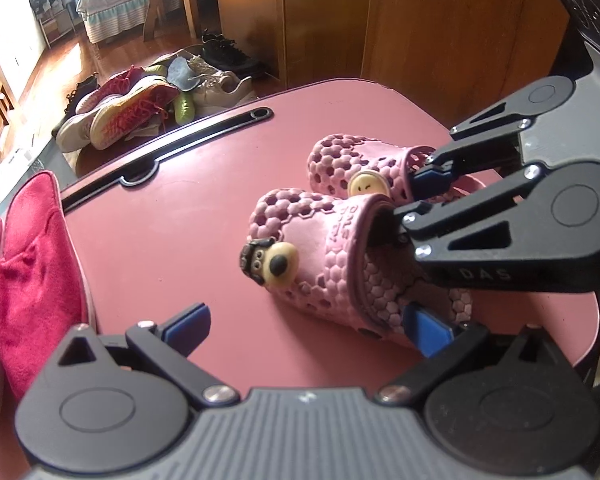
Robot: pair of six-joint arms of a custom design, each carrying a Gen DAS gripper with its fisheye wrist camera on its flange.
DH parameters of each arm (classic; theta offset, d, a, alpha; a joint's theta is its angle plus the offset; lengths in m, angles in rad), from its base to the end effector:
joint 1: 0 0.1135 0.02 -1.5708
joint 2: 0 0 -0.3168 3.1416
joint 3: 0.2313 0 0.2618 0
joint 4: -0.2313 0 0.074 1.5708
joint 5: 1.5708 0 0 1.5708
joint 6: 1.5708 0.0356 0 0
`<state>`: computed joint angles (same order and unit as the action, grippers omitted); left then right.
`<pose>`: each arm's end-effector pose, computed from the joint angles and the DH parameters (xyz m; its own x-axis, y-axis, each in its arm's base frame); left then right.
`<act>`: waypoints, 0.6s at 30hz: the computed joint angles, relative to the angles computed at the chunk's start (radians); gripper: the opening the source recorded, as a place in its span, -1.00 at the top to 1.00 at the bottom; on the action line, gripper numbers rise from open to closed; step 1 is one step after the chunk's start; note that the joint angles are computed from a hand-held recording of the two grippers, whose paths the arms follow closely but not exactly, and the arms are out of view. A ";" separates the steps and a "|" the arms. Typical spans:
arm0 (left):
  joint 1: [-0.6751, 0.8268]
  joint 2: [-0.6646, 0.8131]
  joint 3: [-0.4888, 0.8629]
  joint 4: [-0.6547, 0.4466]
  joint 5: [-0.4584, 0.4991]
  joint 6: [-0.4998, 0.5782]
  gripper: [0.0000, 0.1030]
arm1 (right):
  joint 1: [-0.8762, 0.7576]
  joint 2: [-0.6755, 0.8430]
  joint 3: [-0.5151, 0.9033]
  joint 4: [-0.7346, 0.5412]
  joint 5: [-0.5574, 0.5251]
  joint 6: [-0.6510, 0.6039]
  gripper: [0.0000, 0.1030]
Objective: Organize scattered shoes
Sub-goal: 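Lift the held pink clogs off the table with the right gripper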
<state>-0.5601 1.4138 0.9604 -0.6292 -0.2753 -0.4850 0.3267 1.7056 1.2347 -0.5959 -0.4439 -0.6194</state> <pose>0.2395 -0.1388 0.2731 -0.8499 0.0034 -0.5269 0.0079 0.9999 -0.0063 0.3438 0.1326 0.2723 -0.3930 -0.6867 -0.6115 -0.8774 0.4791 0.0258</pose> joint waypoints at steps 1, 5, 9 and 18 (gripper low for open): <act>-0.007 0.004 0.002 0.004 -0.003 0.009 -1.00 | 0.001 -0.006 -0.006 0.004 0.012 0.015 0.58; -0.038 0.015 0.001 0.031 -0.003 0.034 -1.00 | 0.002 -0.034 -0.031 0.016 0.061 0.076 0.59; -0.058 0.024 0.004 0.049 0.003 0.055 -0.99 | -0.012 -0.072 -0.064 0.021 0.121 0.142 0.59; -0.134 0.082 0.044 0.070 0.003 0.107 -1.00 | -0.103 -0.120 -0.107 -0.007 0.078 0.072 0.59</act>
<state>-0.6938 1.4956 1.0040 -0.5591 -0.2724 -0.3777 0.2238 1.5853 1.1282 -0.6030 -0.3663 -0.5475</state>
